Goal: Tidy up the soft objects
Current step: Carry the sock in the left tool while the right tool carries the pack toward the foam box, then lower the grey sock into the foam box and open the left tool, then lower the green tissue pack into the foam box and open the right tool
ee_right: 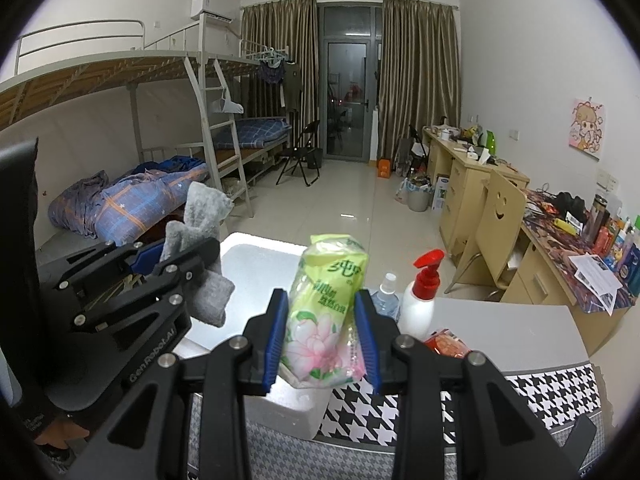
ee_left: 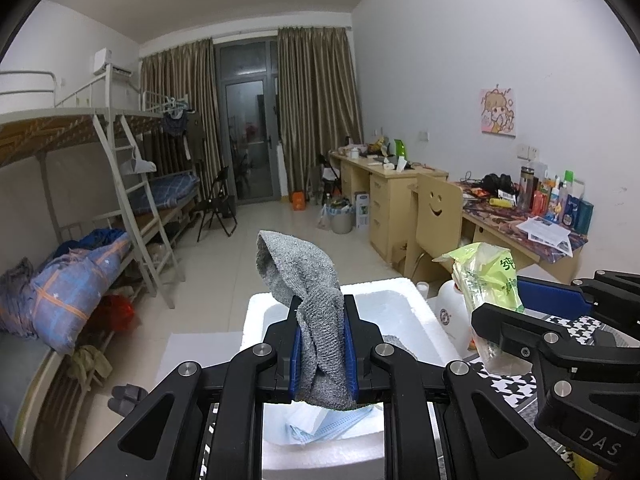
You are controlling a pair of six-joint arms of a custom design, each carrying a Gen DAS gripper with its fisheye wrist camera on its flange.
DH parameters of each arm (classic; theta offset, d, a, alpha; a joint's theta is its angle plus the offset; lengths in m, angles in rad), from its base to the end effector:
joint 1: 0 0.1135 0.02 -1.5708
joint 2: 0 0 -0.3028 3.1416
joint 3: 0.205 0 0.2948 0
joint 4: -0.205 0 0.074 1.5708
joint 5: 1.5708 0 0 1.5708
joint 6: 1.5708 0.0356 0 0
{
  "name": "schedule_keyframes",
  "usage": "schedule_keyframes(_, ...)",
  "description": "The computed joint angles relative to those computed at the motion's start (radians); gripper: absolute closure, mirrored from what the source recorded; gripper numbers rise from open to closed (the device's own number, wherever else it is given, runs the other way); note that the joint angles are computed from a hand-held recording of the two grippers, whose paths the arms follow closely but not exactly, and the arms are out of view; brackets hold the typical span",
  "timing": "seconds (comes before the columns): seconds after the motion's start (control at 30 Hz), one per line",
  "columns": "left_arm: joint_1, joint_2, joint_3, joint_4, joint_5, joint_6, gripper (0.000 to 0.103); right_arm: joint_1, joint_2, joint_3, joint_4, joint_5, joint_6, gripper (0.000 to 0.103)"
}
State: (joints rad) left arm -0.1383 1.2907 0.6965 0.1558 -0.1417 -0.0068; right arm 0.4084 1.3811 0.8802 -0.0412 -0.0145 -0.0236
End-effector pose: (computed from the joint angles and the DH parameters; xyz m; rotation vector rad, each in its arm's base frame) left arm 0.3057 -0.0375 0.2463 0.0415 2.0044 0.0495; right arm 0.3107 0.1350 0.2684 -0.4634 2.0712 0.2444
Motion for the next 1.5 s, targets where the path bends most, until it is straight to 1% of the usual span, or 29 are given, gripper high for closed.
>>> schedule_keyframes(0.2, 0.035, 0.064, 0.043, -0.02, 0.046, -0.008, 0.084, 0.009, 0.029, 0.028, -0.01, 0.015, 0.001, 0.064)
schedule_keyframes(0.33, 0.043, 0.085, 0.052, -0.023, 0.061, -0.003, 0.083, 0.012, 0.04, 0.037, -0.013, 0.02, -0.001, 0.064)
schedule_keyframes(0.47, 0.051, 0.104, 0.068, -0.044, 0.077, 0.003, 0.075, 0.005, 0.055, 0.051, -0.019, 0.018, 0.001, 0.064)
schedule_keyframes(0.53, 0.055, 0.108, 0.073, -0.058, 0.085, 0.005, 0.075, 0.005, 0.06, 0.055, -0.02, 0.019, -0.001, 0.064)
schedule_keyframes(0.57, 0.057, 0.107, 0.075, -0.064, 0.085, 0.002, 0.07, 0.003, 0.063, 0.057, -0.02, 0.017, -0.001, 0.064)
schedule_keyframes(0.6, 0.059, 0.105, 0.073, -0.063, 0.081, 0.002, 0.055, 0.003, 0.063, 0.058, -0.019, 0.015, 0.0, 0.064)
schedule_keyframes(0.63, 0.058, 0.098, 0.066, -0.055, 0.066, 0.001, 0.046, 0.003, 0.065, 0.06, -0.019, 0.014, -0.001, 0.064)
schedule_keyframes(0.67, 0.056, 0.093, 0.061, -0.047, 0.058, 0.0, 0.03, 0.006, 0.068, 0.062, -0.019, 0.017, 0.001, 0.064)
schedule_keyframes(0.7, 0.059, 0.082, 0.051, -0.034, 0.055, -0.003, 0.023, 0.006, 0.071, 0.065, -0.019, 0.017, 0.001, 0.064)
schedule_keyframes(0.83, 0.071, 0.043, 0.027, -0.012, 0.039, -0.005, 0.012, 0.005, 0.079, 0.07, -0.021, 0.016, -0.003, 0.064)
schedule_keyframes(0.9, 0.074, 0.024, 0.016, -0.005, 0.024, -0.004, 0.005, 0.007, 0.081, 0.072, -0.021, 0.013, -0.003, 0.064)
schedule_keyframes(1.07, 0.081, 0.0, -0.001, 0.001, -0.004, -0.011, 0.001, 0.018, 0.084, 0.074, -0.019, 0.014, -0.003, 0.064)
schedule_keyframes(1.27, 0.1, -0.038, -0.027, 0.007, -0.054, -0.014, 0.001, 0.032, 0.087, 0.077, -0.017, 0.014, -0.004, 0.064)
schedule_keyframes(1.5, 0.133, -0.064, -0.05, 0.017, -0.063, -0.005, 0.001, 0.058, 0.104, 0.086, -0.015, 0.024, -0.012, 0.064)
